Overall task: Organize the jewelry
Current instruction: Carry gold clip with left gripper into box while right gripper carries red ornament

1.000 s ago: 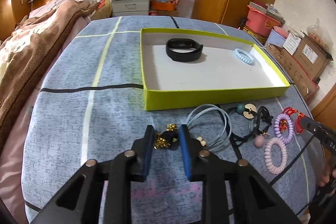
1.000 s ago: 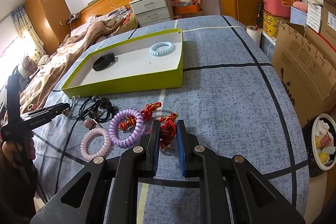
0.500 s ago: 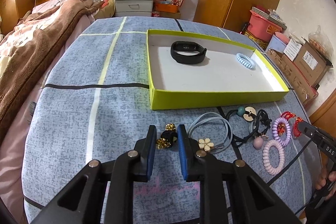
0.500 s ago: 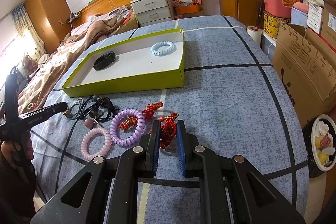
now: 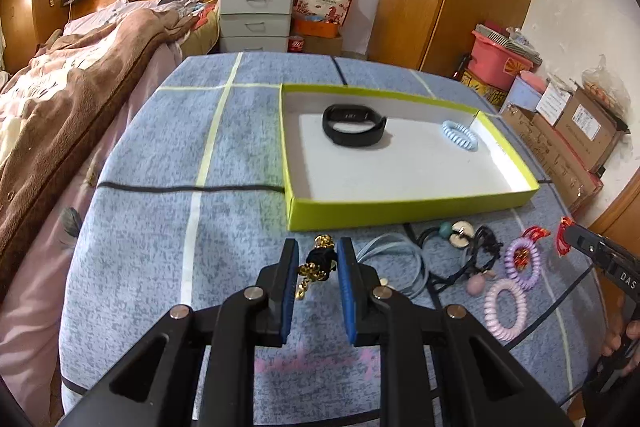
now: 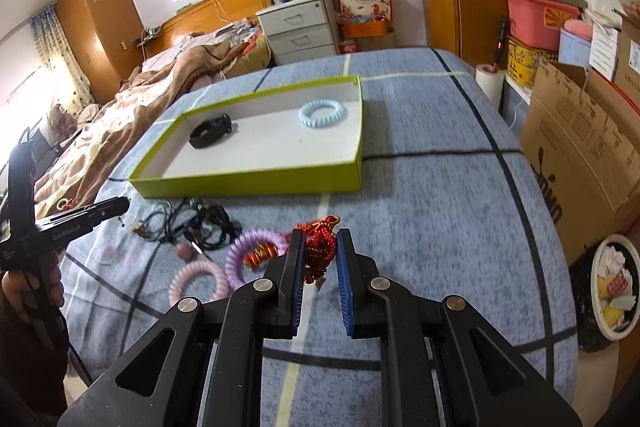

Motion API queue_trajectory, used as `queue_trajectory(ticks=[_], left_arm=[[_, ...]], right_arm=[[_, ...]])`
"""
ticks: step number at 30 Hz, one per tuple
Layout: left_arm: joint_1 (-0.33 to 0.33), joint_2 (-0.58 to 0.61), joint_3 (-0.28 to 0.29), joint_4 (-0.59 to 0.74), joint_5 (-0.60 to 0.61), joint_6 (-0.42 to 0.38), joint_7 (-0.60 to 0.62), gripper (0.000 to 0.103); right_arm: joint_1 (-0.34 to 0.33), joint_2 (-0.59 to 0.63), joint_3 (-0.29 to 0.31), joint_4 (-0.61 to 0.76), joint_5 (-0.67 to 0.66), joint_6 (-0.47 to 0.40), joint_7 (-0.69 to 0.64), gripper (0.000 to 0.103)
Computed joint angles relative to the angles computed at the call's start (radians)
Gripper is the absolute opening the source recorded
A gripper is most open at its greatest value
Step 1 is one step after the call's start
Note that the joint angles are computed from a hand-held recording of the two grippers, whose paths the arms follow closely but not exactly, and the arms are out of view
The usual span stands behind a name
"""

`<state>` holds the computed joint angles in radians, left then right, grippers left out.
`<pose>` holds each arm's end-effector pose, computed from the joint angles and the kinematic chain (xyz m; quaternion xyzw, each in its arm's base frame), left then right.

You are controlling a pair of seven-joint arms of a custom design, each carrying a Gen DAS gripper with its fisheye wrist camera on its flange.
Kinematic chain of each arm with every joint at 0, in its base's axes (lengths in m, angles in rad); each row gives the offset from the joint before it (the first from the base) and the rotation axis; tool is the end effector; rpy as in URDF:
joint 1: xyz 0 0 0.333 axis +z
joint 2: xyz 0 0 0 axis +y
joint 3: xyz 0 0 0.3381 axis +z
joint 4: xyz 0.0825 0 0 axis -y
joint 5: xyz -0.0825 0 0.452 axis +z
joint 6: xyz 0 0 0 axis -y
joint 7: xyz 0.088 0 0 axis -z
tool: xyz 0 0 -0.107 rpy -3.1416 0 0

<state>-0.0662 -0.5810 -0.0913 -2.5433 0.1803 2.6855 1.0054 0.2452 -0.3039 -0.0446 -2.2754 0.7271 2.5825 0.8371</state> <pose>0.4626 -0.0827 0.5408 -0.7427 0.5641 -0.2806 0.2270 0.5492 0.0979 0.5383 -0.7726 0.4986 -0.1052 0.3787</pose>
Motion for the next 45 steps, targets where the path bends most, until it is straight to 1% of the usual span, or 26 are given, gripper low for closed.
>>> queue_trajectory(ticks=[5,10,14,19,24,25,28,31,32,37,45], left_arm=[[0.006,0.024,0.002,0.04,0.006,0.012,0.008,0.02],[0.003,0.068,0.006,0.091,0.005,0.033,0.03,0.02],[-0.003,0.109,0.014,0.126,-0.011,0.04,0.055,0.02],[-0.016,0.167,0.029,0.171,-0.046,0.046,0.098,0.02],[-0.009,0.231,0.034,0.217,-0.076,0.034,0.127,0.02],[-0.001,0.24,0.029,0.223,-0.075,0.028,0.121,0.02],[0.042,0.259,-0.012,0.239,0.002,0.014,0.079,0.02],[0.029,0.282,0.008,0.252,-0.03,0.009,0.099,0.02],[0.033,0.286,0.006,0.254,-0.027,0.009,0.097,0.02],[0.033,0.305,0.015,0.26,-0.049,0.001,0.111,0.02],[0.04,0.324,0.004,0.274,-0.038,-0.006,0.112,0.021]], right_arm=[[0.017,0.037,-0.002,0.065,0.028,-0.018,-0.038,0.016],[0.023,0.107,0.014,0.161,0.043,-0.054,-0.067,0.016],[0.019,0.173,0.039,0.238,0.027,-0.069,-0.067,0.016],[0.01,0.278,0.072,0.359,-0.031,-0.112,-0.02,0.016],[0.005,0.376,0.099,0.463,-0.081,-0.135,0.011,0.016],[0.002,0.395,0.102,0.484,-0.09,-0.148,0.02,0.016],[0.0,0.454,0.114,0.544,-0.126,-0.172,0.047,0.016],[-0.002,0.5,0.124,0.593,-0.149,-0.191,0.065,0.016],[-0.003,0.514,0.127,0.61,-0.155,-0.2,0.076,0.016],[0.002,0.563,0.134,0.663,-0.212,-0.222,0.105,0.016],[0.007,0.609,0.139,0.708,-0.265,-0.25,0.137,0.016]])
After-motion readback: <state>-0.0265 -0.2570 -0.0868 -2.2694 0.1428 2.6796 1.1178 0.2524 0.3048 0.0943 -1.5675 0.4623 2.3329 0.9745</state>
